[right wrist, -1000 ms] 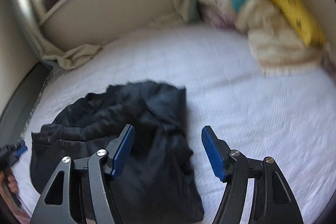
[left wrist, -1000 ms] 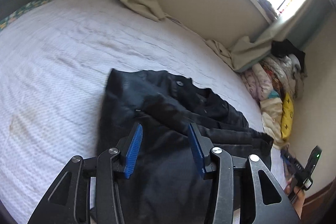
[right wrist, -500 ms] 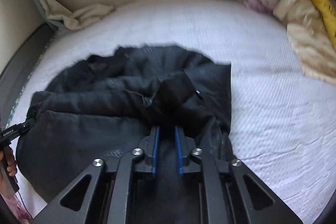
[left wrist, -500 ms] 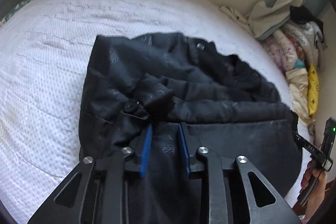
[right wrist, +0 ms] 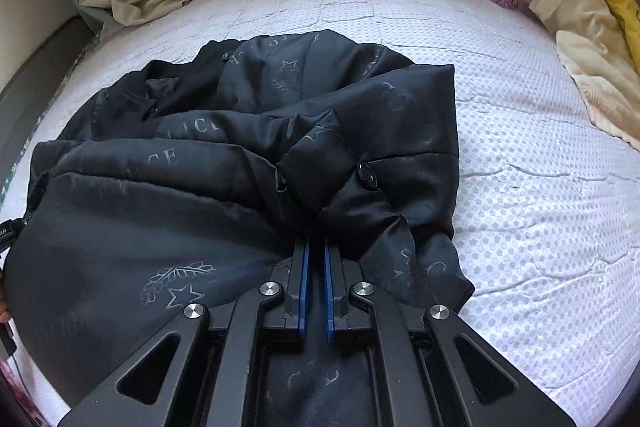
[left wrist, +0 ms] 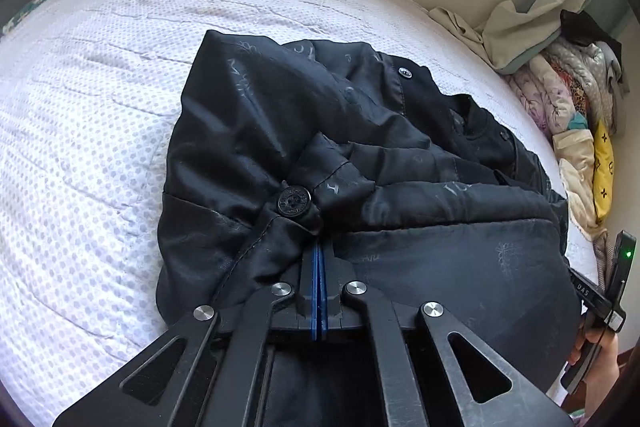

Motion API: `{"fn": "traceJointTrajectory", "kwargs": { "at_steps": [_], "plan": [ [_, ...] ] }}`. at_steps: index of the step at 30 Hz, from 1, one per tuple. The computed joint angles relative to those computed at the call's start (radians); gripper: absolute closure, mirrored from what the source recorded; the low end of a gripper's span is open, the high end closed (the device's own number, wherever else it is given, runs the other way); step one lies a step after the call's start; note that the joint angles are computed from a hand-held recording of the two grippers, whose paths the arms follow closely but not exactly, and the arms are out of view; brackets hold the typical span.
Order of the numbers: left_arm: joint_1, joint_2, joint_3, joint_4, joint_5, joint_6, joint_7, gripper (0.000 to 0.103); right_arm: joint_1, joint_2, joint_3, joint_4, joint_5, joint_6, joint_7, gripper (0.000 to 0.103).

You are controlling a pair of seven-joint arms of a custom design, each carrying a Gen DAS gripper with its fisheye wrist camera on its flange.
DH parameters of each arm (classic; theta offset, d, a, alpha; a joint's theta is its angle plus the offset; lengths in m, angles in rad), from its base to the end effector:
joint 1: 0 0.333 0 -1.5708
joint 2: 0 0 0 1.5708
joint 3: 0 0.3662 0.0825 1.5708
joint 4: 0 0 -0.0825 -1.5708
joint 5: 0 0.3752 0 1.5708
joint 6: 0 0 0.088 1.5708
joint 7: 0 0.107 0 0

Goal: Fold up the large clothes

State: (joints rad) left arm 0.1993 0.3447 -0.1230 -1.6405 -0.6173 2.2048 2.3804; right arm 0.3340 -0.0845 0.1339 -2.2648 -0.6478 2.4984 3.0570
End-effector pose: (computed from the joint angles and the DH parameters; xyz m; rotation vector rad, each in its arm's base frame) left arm 0.6881 0.0446 0.4971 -1.6503 2.4949 -0.9431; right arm 0.4641 0.2403 0.4821 -1.3164 2.3572 -0.5661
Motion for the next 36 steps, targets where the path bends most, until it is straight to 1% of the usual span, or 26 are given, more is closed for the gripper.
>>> {"fn": "traceJointTrajectory", "kwargs": {
  "at_steps": [2, 4, 7, 8, 9, 10, 11, 12, 13, 14, 15, 16, 17, 18, 19, 22, 23, 25, 28, 29, 32, 34, 36],
  "plan": [
    [-0.008, -0.011, 0.000, -0.017, 0.010, 0.028, 0.014, 0.099, -0.005, 0.001, -0.003, -0.008, -0.013, 0.020, 0.022, 0.103],
    [-0.013, -0.017, 0.002, -0.023, 0.018, 0.037, 0.008, 0.099, -0.010, -0.006, -0.009, -0.019, -0.002, 0.046, 0.039, 0.103],
    [-0.011, -0.020, 0.005, -0.004, 0.020, 0.006, -0.026, 0.099, -0.021, -0.022, -0.015, -0.039, 0.022, 0.094, 0.075, 0.103],
    [-0.009, -0.025, 0.005, 0.001, 0.018, -0.008, -0.032, 0.094, -0.026, -0.033, -0.017, -0.049, 0.030, 0.115, 0.094, 0.103],
    [-0.009, -0.035, 0.004, -0.001, 0.018, -0.010, -0.028, 0.082, -0.032, -0.047, -0.018, -0.063, 0.040, 0.143, 0.115, 0.103],
    [-0.007, -0.051, -0.001, -0.010, 0.007, -0.005, -0.008, 0.073, -0.037, -0.062, -0.018, -0.074, 0.054, 0.164, 0.129, 0.100],
    [-0.006, -0.067, -0.004, -0.022, -0.007, 0.004, 0.016, 0.051, -0.041, -0.077, -0.017, -0.080, 0.065, 0.178, 0.132, 0.097],
    [-0.007, -0.097, -0.008, -0.051, -0.031, 0.034, 0.050, 0.030, -0.047, -0.090, -0.012, -0.083, 0.066, 0.183, 0.135, 0.086],
    [-0.013, -0.133, -0.011, -0.092, -0.057, 0.089, 0.087, 0.021, -0.054, -0.104, -0.002, -0.080, 0.053, 0.181, 0.146, 0.071],
    [-0.021, -0.165, -0.013, -0.129, -0.083, 0.140, 0.124, 0.013, -0.062, -0.118, 0.016, -0.071, 0.027, 0.164, 0.166, 0.064],
    [-0.028, -0.198, -0.015, -0.166, -0.115, 0.185, 0.177, 0.013, -0.066, -0.126, 0.038, -0.049, -0.002, 0.123, 0.183, 0.054],
    [-0.034, -0.240, -0.018, -0.207, -0.155, 0.216, 0.256, 0.013, -0.065, -0.130, 0.058, -0.024, -0.030, 0.072, 0.188, 0.052],
    [-0.044, -0.266, -0.014, -0.230, -0.179, 0.225, 0.303, 0.012, -0.058, -0.129, 0.077, 0.007, -0.058, 0.017, 0.180, 0.052],
    [-0.054, -0.301, -0.008, -0.264, -0.206, 0.230, 0.359, 0.010, -0.046, -0.125, 0.092, 0.036, -0.083, -0.026, 0.165, 0.051],
    [-0.066, -0.335, 0.000, -0.297, -0.218, 0.225, 0.401, 0.008, -0.032, -0.118, 0.100, 0.057, -0.101, -0.052, 0.155, 0.051],
    [-0.098, -0.405, 0.035, -0.368, -0.225, 0.176, 0.473, 0.007, 0.020, -0.072, 0.119, 0.129, -0.129, -0.105, 0.107, 0.050],
    [-0.107, -0.423, 0.044, -0.387, -0.212, 0.154, 0.480, 0.007, 0.036, -0.060, 0.117, 0.143, -0.132, -0.115, 0.095, 0.050],
    [-0.129, -0.438, 0.047, -0.420, -0.161, 0.145, 0.461, 0.007, 0.074, -0.009, 0.121, 0.191, -0.141, -0.132, 0.049, 0.050],
    [-0.158, -0.429, 0.035, -0.462, -0.076, 0.213, 0.401, 0.007, 0.126, 0.053, 0.113, 0.240, -0.145, -0.194, -0.002, 0.049],
    [-0.164, -0.416, 0.032, -0.470, -0.049, 0.230, 0.373, 0.004, 0.141, 0.077, 0.109, 0.254, -0.143, -0.220, -0.011, 0.049],
    [-0.172, -0.389, 0.037, -0.478, -0.015, 0.251, 0.341, 0.000, 0.176, 0.117, 0.086, 0.260, -0.145, -0.248, -0.007, 0.042],
    [-0.174, -0.377, 0.038, -0.484, -0.013, 0.265, 0.342, 0.000, 0.190, 0.120, 0.071, 0.236, -0.163, -0.226, 0.016, 0.033],
    [-0.176, -0.374, 0.037, -0.500, -0.015, 0.294, 0.351, 0.000, 0.201, 0.132, 0.064, 0.222, -0.182, -0.216, 0.040, 0.031]
  ]
}}
